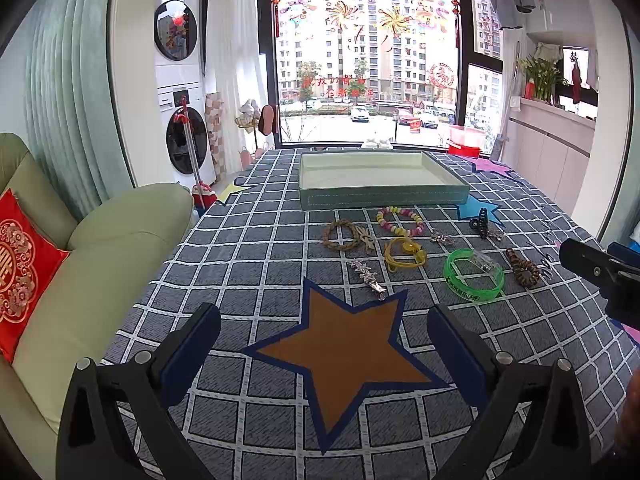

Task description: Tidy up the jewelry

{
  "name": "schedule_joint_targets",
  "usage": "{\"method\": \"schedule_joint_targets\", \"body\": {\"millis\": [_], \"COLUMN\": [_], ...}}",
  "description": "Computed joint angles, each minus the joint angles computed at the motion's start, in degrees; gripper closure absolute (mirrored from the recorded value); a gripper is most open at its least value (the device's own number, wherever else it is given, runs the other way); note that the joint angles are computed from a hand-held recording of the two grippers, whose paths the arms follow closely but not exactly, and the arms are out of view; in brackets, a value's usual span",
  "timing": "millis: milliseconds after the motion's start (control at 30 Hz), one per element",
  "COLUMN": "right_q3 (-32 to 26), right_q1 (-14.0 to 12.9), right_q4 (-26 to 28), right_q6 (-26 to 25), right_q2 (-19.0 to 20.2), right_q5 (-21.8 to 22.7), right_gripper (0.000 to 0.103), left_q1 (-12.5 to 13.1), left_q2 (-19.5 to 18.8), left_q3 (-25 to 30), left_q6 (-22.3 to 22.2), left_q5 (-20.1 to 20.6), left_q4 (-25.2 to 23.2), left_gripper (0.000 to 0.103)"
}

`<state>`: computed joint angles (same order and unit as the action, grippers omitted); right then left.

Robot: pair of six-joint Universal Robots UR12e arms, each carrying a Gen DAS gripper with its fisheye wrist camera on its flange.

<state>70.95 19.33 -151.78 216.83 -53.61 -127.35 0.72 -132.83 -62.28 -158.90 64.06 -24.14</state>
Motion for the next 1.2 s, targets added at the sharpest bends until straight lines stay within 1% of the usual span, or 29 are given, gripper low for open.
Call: {"method": "schedule_joint_targets", "body": {"millis": [1200], "right_q3": [-0.7], "right_q1": [0.3], "right_q4": [0.0], "right_q6": [-0.3], "right_q2": [0.3], "right_q5": [0.1], "right_gripper": [0.000], "left_q1": [0.1], "left_q2": [0.0], "left_q3": [0.3], "left_q6": [-0.6], "left_q5": [0.1], "left_q4": [-0.4], "left_gripper": [0.000]}}
